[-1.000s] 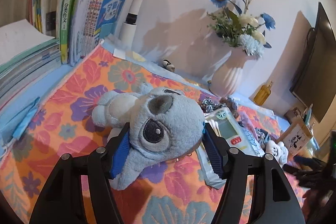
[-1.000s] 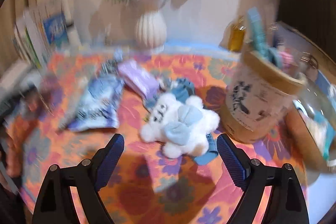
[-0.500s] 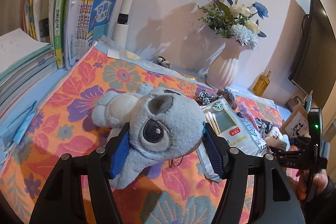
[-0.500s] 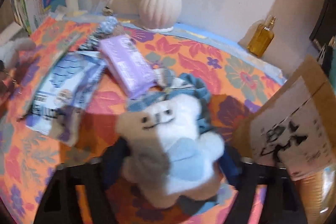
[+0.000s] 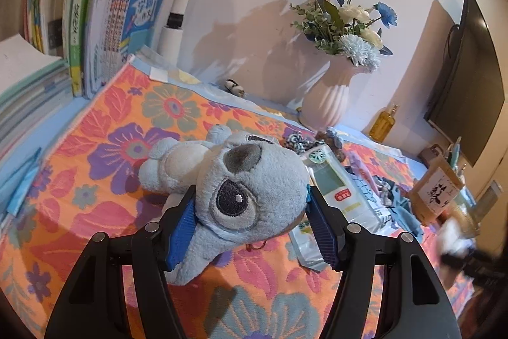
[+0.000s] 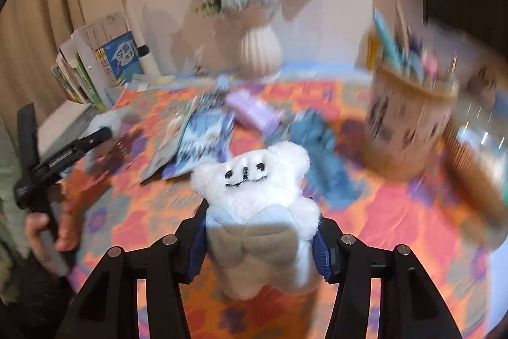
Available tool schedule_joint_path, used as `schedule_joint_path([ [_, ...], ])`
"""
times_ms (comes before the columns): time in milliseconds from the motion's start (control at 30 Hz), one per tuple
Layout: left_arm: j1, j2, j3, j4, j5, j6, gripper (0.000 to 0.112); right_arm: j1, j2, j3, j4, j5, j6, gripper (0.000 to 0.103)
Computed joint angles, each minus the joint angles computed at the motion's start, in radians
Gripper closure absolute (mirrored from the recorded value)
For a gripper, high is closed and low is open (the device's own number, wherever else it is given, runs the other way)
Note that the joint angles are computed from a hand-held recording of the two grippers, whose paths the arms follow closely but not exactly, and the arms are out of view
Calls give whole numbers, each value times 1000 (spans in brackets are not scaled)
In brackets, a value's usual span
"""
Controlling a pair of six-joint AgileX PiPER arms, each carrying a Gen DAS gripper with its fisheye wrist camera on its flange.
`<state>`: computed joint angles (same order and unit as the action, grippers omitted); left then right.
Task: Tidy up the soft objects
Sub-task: 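Lift the grey plush toy with the left tool while the right tool lifts the white bear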
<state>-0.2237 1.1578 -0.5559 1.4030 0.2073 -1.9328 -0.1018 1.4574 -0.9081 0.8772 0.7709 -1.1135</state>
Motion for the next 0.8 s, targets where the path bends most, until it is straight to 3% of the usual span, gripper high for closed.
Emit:
schedule_joint_path([
  [100,44,-2,8,-2,-52,-6,49,40,69,6,-59,-29,77,46],
  [167,27,1,8,6,-20,-29,49,36,77,31,-14,-35,35,37],
  [233,-25,13,-6,-29,51,5,49,33,69,37,16,-28,11,10],
  [400,-54,30,-21,-55,74,57,49,18,72,72,70,-62,-55,6],
  [500,-62,34,-25,-65,91,68,49,8,34,166,241,-118,-210,0],
  [600,-54,42,-32,-105,87,110,49,79,8,189,205,-233,-183,0],
  [700,-61,54,-44,-146,102,149,49,71,4,201,246,-249,-210,6],
  [767,-70,63,-53,-161,119,168,49,49,-6,231,346,-250,-316,27],
  [800,-78,69,-60,-174,131,185,49,46,-11,244,377,-248,-368,43],
])
